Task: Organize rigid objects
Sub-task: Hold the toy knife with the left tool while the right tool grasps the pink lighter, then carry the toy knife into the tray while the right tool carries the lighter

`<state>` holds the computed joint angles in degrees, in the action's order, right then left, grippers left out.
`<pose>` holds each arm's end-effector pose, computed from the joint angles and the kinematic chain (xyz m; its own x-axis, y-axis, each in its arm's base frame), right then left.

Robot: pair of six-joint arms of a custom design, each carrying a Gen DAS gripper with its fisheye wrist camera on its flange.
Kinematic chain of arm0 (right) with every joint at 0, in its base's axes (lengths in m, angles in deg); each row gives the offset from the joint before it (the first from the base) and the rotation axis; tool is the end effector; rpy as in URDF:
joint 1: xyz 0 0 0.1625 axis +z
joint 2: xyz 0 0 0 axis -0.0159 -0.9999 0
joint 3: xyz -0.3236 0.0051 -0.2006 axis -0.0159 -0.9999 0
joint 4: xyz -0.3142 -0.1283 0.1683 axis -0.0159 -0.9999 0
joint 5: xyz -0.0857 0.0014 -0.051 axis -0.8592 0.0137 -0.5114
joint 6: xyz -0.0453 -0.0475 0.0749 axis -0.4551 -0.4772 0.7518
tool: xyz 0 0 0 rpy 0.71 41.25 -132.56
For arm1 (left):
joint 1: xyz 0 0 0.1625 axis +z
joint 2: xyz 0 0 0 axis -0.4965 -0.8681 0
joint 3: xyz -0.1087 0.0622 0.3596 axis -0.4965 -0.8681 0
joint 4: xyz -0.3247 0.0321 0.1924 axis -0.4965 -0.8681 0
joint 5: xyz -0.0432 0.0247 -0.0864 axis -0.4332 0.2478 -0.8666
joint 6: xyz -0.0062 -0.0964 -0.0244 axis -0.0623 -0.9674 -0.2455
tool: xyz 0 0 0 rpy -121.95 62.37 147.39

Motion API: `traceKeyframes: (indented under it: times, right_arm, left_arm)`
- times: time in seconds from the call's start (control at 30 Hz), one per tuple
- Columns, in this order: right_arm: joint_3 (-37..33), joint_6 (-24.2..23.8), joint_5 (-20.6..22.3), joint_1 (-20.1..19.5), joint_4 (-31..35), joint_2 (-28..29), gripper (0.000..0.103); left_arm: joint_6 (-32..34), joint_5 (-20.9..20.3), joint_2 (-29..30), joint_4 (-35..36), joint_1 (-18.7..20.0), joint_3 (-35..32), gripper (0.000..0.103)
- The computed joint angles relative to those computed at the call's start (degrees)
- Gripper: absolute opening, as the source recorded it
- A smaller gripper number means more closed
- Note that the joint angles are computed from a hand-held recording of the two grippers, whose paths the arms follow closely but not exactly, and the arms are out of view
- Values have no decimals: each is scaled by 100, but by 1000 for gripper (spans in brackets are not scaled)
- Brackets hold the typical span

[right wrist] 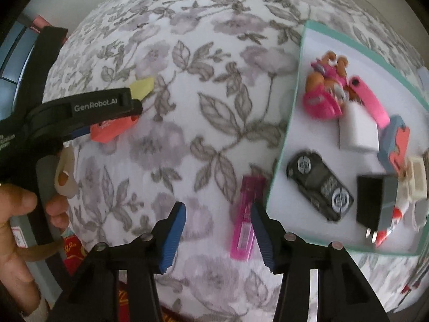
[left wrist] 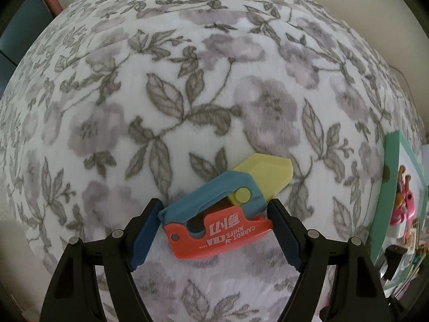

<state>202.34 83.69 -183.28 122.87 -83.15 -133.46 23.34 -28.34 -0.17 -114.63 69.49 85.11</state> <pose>0.2078 -0.1817 0.1958 -0.8118 -0.0289 0.5832 -0.0693 0.9965 -0.0472 -0.1773 -0.3897 0.1197 -0.7426 -0.1344 -0.6561 -0.0086 0.9815 -0.1913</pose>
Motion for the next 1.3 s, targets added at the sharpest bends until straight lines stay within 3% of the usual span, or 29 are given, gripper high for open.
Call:
traceKeyframes:
  times: [0.1,0.3,0.53,0.77,0.93,1.0,1.07,1.17,1.3]
  right_arm:
    - [129,134,-5,112,265,-288,52]
    - [105,928,-75,552,1227,-565,51]
    - [312,1448,-97,738,1751,-1038,32]
    - [272,1933,-205,1128,2372,-1206,28]
    - [194,2085,-185,1352,2442,-1028,21]
    - [-67,2330,-57,1651,2476,-645,21]
    - [-95,2275,1,1682,2139,-302,21]
    - [-214,2463,-4,2011,1923,-57,21]
    - [-542,2724,46,2445,2110,-35,21]
  left_arm:
    - [-81,-126,-37,-41,-156,145,81]
    - [-280,-308,42,-98,-459,327,81]
    - [-550,-523,30,-201,-847,647,81]
    - [-493,-499,-141,21,-821,611,81]
    - [-215,-301,65,-117,-567,476,81]
    - [-233,-313,59,-149,-585,487,81]
    - [-234,-337,-27,-120,-606,497,81]
    - [-225,-331,-140,-121,-673,523,81]
    - [-298,-200,-231,10,-820,482,81]
